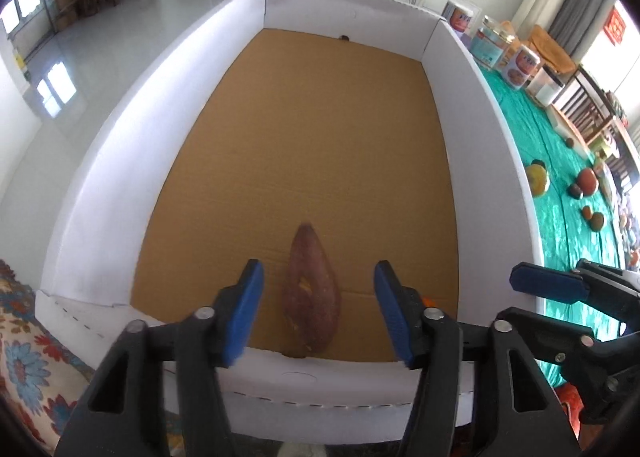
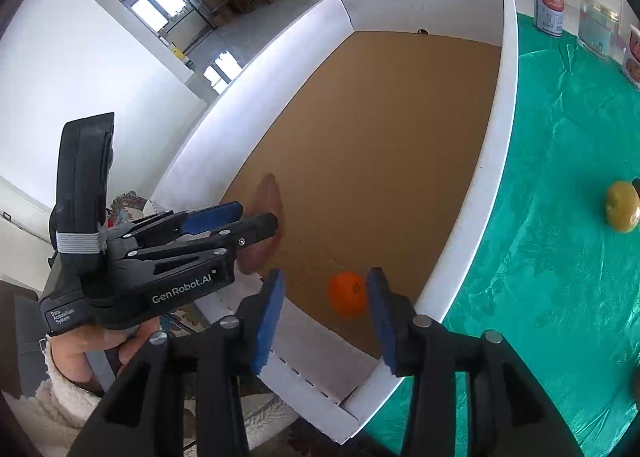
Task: Organize fruits
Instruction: 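Drop the sweet potato and orange into the white box with both tools, then move the left tool back over the table to the yellow fruit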
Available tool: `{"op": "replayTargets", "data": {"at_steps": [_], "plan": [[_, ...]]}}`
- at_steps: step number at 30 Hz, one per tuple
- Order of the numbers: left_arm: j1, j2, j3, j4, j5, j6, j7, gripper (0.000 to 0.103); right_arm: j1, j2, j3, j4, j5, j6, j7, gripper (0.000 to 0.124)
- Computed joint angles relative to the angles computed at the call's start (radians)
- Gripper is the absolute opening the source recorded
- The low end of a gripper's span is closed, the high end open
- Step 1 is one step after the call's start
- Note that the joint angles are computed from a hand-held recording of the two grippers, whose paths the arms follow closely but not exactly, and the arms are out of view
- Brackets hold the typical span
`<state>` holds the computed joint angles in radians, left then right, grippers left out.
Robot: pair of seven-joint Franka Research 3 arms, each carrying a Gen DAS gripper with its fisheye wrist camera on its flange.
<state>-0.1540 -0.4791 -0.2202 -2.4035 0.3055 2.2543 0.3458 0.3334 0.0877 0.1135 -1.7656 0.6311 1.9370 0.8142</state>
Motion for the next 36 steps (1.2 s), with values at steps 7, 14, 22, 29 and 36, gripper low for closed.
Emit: {"op": "replayTargets", "data": {"at_steps": [7,14,22,29,36], "plan": [[-0.008,0.071,-0.071,0.096,0.125,0.057,-0.062,0.073,-0.066,-0.143,-0.062,-0.162,0.087,0.084,-0.162,0.067],[-0.103,0.351,-0.103,0.336,0.175,0.227,0.038,0.073,-0.218,-0.199,-0.188,-0.222,0.017,0.044,-0.183,0.067],[-0.268,0.644,-0.113,0.673,0.13,0.272,0.268,0.073,-0.429,-0.192,-0.28,0.004,-0.276,-0.104,-0.14,0.067],[-0.375,0.755,-0.038,0.798,0.257,0.272,0.196,0.083,-0.451,-0.368,-0.28,-0.157,-0.348,0.276,-0.225,0.103],[-0.369,0.741,0.02,0.686,0.361,0.194,0.008,0.083,-0.269,-0.292,-0.298,-0.457,0.304,0.804,-0.34,0.103]]}}
